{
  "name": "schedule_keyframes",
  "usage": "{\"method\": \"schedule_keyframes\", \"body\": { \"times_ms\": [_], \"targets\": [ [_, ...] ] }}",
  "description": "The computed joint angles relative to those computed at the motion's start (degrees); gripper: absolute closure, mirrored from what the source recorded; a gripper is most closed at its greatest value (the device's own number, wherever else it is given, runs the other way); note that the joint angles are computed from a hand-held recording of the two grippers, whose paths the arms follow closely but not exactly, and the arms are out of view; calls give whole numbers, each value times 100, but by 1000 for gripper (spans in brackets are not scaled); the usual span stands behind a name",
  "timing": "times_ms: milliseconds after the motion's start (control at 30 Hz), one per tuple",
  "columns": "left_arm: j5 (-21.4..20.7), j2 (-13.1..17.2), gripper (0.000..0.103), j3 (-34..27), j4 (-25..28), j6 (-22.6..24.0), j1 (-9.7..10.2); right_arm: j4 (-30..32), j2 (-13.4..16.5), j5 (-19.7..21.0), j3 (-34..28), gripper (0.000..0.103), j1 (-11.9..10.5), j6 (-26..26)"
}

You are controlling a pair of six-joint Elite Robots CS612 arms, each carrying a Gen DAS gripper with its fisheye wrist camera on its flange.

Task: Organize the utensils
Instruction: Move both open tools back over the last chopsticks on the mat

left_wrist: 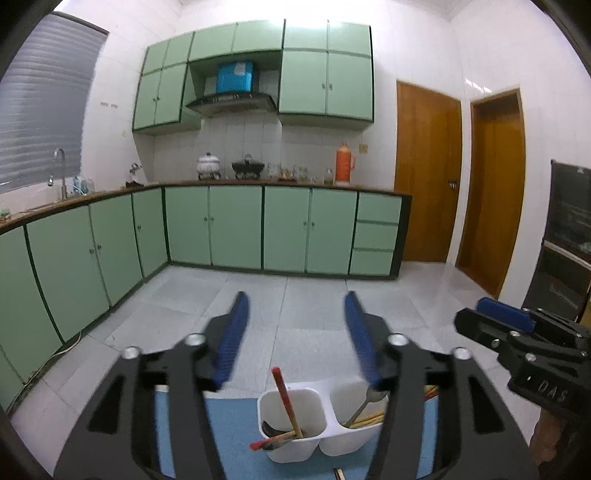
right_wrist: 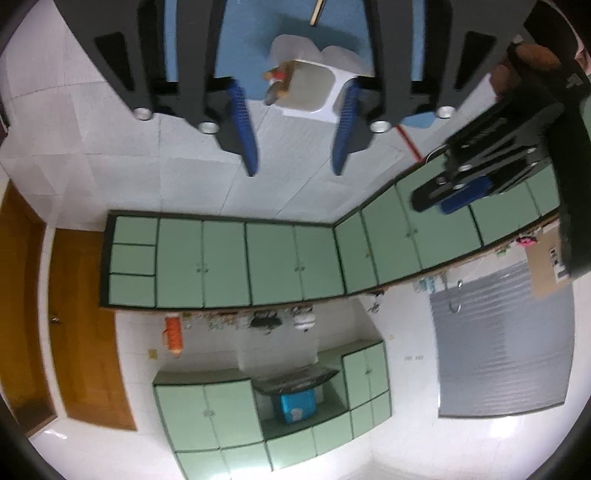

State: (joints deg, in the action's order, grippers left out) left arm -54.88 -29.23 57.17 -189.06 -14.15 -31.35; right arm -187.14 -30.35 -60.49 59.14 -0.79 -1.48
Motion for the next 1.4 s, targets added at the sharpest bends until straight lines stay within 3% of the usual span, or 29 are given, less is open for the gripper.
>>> {"method": "schedule_keyframes", "body": {
  "times_ms": [167, 267, 467, 833, 1400],
  "targets": [
    [330, -228, 20, 483, -784, 188, -157, -751, -221, -85, 514, 34, -90, 260],
    [493, -384, 13, 859, -1212, 257, -281, -1184, -380, -134, 949, 22, -141, 303],
    [685, -618, 8, 1489, -1572, 194, -479, -1828, -628, -194, 1770, 6, -223, 468],
    [1052, -954, 6, 2608, -1274, -293, -771, -1969, -914, -135, 2748, 6, -304, 340],
    [797, -1069, 6, 3301, -172, -1399, -882, -1379, -881, -344, 3363, 7, -189, -152]
  ]
}}
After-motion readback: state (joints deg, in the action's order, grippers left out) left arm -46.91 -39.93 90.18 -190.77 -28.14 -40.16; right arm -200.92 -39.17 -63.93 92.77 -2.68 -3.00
